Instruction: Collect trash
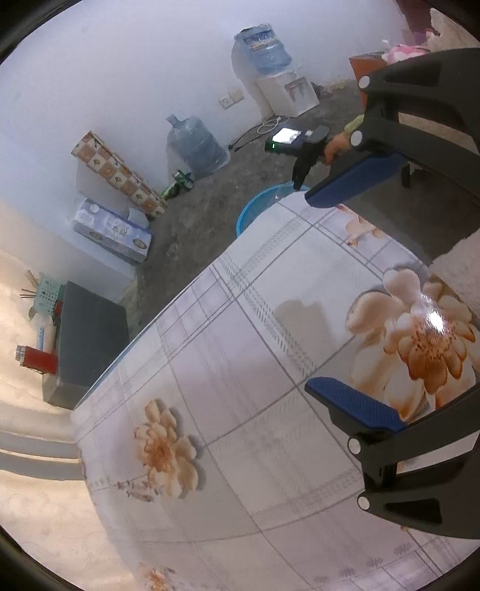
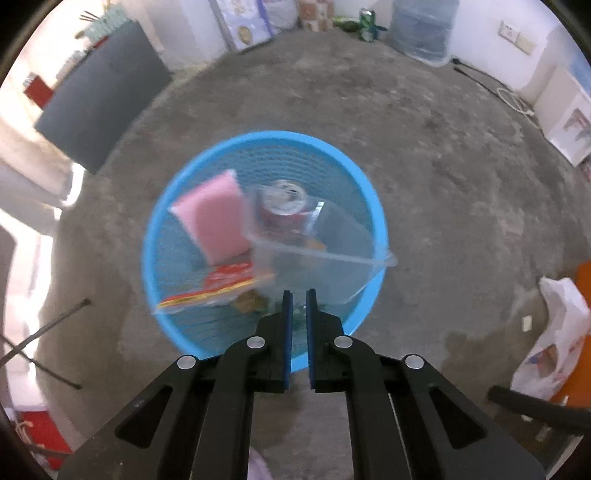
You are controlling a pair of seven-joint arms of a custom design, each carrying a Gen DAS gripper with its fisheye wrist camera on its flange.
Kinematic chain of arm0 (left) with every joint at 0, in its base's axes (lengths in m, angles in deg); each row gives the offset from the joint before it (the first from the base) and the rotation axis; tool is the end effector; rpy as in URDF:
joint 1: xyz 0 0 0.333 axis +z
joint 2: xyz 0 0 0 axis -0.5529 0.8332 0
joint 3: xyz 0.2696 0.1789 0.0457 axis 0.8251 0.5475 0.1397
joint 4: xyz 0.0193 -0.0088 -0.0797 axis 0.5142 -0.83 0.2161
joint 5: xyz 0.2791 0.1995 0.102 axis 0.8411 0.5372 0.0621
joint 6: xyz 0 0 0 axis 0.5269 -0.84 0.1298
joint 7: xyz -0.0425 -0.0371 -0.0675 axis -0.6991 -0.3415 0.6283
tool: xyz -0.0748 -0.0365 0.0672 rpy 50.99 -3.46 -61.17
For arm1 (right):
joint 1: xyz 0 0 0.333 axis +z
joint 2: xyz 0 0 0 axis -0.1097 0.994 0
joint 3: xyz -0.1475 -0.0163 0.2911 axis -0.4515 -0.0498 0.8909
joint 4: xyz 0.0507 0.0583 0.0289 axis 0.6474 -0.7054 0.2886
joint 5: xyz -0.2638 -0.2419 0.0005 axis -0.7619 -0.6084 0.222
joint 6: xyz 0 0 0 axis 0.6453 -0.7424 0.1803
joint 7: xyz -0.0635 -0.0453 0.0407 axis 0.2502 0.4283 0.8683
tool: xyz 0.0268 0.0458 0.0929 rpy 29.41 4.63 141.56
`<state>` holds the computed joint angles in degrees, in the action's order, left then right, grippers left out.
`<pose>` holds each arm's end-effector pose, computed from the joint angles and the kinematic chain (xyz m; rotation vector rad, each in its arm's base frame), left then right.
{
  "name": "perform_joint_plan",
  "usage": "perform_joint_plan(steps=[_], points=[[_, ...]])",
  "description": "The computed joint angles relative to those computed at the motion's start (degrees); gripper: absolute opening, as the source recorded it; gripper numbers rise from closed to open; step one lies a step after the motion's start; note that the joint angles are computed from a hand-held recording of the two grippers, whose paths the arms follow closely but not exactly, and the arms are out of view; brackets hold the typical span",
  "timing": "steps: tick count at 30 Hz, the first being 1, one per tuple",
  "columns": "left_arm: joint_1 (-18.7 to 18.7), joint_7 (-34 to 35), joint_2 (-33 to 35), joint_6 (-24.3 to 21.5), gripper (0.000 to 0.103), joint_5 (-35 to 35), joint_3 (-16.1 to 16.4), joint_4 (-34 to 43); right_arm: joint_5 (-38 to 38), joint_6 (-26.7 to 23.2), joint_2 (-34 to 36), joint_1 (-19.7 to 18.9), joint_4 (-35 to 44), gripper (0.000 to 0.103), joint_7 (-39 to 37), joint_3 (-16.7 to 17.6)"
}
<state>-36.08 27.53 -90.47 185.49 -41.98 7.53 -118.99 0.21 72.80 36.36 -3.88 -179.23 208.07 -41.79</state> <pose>0.5064 -0.0667 0.5401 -1.9478 2.1550 -1.0126 0.5557 0.0033 0.3803 -1.3580 2.6033 -0.2588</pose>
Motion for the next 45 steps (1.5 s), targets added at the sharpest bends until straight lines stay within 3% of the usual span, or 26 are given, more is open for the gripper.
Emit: perform_joint_plan(steps=[3, 8, 11, 17, 23, 28, 40, 42, 45], points=[[-0.05, 0.62, -2.04, 1.43, 0.091, -0.12, 0.05, -2.0, -0.18, 2.98, -6.17, 0.87, -4.58, 0.013, 0.54, 0.66], [-0.55, 1.6, -7.19, 4.4, 0.091, 0.82, 0.19, -7.23, -2.7, 4.6, -20.5, 3.72, -12.92, 0.052, 4.1, 2.88], [-1.06, 2.26, -11.75, 6.03, 0.091, 1.71, 0.55, -11.77, -3.84, 3.43, -29.25, 6.7, -16.35, 0.07, 5.63, 5.31], [-1.3, 0.18, -21.01, 8.83, 0.093, 3.54, 0.93, -20.84, -7.92, -3.0, -37.38, 11.5, -14.76, 0.089, 8.51, 11.3], [0.51, -7.72, -29.57, 13.61, 0.097, 6.8, -0.85, -27.75, -17.86, -7.8, -37.29, 13.52, -8.24, 0.095, 14.12, 18.6], [4.01, -15.31, -35.23, 16.4, 0.097, 12.63, -4.03, -31.09, -24.6, -11.69, -35.61, 15.65, -3.73, 0.095, 18.0, 21.68], [13.54, -28.92, -44.66, 21.14, 0.097, 28.32, -13.11, -35.43, -35.93, -15.28, -37.54, 16.64, -2.02, 0.095, 27.71, 24.15], [15.82, -31.42, -45.1, 19.84, 0.097, 30.66, -15.24, -34.88, -35.14, -17.17, -36.59, 17.42, -0.98, 0.095, 27.01, 23.7], [15.79, -33.6, -44.49, 18.08, 0.097, 32.88, -15.5, -34.26, -34.03, -19.78, -35.45, 18.6, 0.07, 0.095, 26.09, 23.01]])
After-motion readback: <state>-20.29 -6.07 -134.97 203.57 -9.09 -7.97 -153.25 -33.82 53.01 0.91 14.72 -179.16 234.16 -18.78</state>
